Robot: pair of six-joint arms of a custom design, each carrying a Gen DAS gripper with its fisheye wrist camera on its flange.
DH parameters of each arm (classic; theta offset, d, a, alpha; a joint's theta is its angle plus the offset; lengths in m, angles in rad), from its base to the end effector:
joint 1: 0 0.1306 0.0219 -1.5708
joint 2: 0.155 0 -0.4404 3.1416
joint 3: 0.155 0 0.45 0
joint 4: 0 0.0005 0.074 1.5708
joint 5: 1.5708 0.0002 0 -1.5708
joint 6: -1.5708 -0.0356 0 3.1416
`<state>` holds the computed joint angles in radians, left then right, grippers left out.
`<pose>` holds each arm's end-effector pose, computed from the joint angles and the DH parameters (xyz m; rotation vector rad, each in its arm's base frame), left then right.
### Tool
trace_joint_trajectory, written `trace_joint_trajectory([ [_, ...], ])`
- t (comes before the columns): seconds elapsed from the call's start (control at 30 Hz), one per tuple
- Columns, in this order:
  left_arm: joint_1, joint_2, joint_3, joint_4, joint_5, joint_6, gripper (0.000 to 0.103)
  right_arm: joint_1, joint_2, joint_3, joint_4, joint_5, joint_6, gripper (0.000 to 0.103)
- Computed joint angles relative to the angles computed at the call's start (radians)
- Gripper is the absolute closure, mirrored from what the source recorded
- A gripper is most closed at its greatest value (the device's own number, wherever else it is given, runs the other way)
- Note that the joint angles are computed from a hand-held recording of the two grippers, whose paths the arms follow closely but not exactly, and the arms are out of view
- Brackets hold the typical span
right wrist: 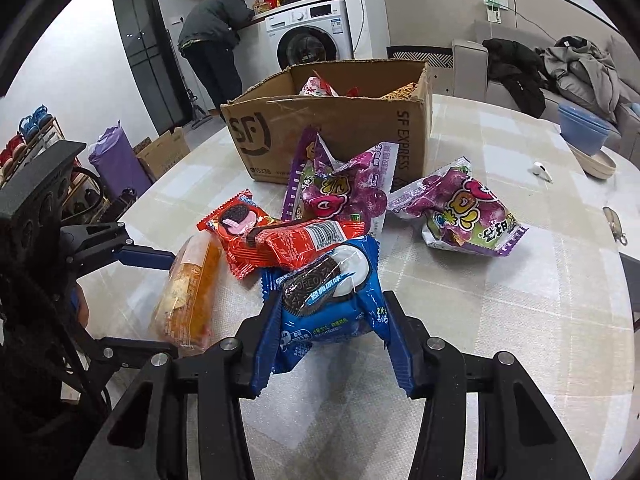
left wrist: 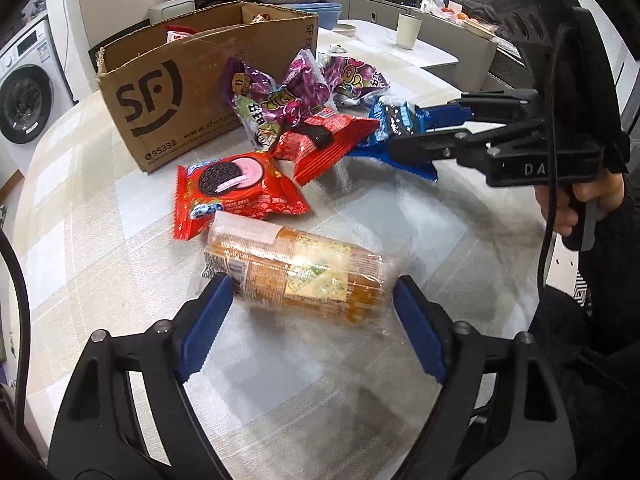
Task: Organize snacks
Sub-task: 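Close the left gripper on the bread loaf while the right gripper grasps the blue Oreo pack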
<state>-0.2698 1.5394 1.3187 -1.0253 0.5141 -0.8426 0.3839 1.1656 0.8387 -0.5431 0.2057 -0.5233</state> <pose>0.5240 -0.1636 0.3696 1.4895 2.1807 -0.5432 0.3822 0.1460 0.3295 0.2597 2.4087 0.1631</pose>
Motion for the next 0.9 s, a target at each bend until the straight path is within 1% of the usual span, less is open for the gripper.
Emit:
trace_joint_trajectory([
  [0.07, 0.007, 0.011, 0.012, -0.012, -0.006, 0.006, 0.022, 0.001, -0.002, -0.001, 0.001, 0.000, -0.002, 0.054],
  [0.17, 0.030, 0.056, 0.071, -0.116, 0.031, 0.024, 0.022, 0.002, -0.003, 0.001, -0.002, 0.004, -0.002, 0.054],
  [0.2, 0.036, 0.065, 0.085, -0.133, 0.043, 0.032, 0.022, 0.001, -0.003, 0.000, -0.001, 0.005, -0.003, 0.054],
  [0.3, 0.048, 0.078, 0.109, -0.163, 0.069, 0.048, 0.021, 0.001, -0.008, -0.002, -0.001, 0.008, -0.005, 0.054],
  [0.43, 0.041, 0.091, 0.125, -0.171, 0.086, 0.118, 0.021, -0.002, -0.012, -0.005, 0.002, 0.007, -0.009, 0.054],
  [0.47, 0.034, 0.091, 0.121, -0.161, 0.073, 0.140, 0.021, -0.002, -0.012, -0.005, 0.002, 0.006, -0.010, 0.054],
  [0.5, 0.023, 0.087, 0.111, -0.132, 0.043, 0.178, 0.021, -0.003, -0.011, -0.005, 0.002, 0.006, -0.010, 0.054],
  [0.6, 0.009, 0.081, 0.091, -0.071, 0.036, 0.270, 0.021, -0.002, -0.013, -0.004, 0.001, 0.008, -0.008, 0.054],
  [0.67, -0.004, 0.067, 0.067, -0.014, 0.003, 0.309, 0.021, -0.002, -0.014, -0.005, 0.004, 0.008, -0.010, 0.054],
  [0.7, -0.011, 0.061, 0.054, 0.012, -0.014, 0.322, 0.021, -0.003, -0.015, -0.005, 0.004, 0.008, -0.010, 0.054],
  [0.73, -0.022, 0.051, 0.036, 0.047, -0.048, 0.335, 0.021, -0.003, -0.015, -0.006, 0.004, 0.009, -0.010, 0.054],
  [0.8, -0.040, 0.035, 0.008, 0.093, -0.101, 0.335, 0.022, -0.003, -0.015, -0.007, 0.004, 0.008, -0.010, 0.054],
  [0.83, -0.046, 0.026, -0.003, 0.111, -0.121, 0.326, 0.024, -0.003, -0.015, -0.006, 0.003, 0.009, -0.011, 0.054],
  [0.9, -0.048, 0.019, -0.009, 0.121, -0.137, 0.315, 0.030, -0.003, -0.017, -0.006, 0.001, 0.012, -0.013, 0.054],
])
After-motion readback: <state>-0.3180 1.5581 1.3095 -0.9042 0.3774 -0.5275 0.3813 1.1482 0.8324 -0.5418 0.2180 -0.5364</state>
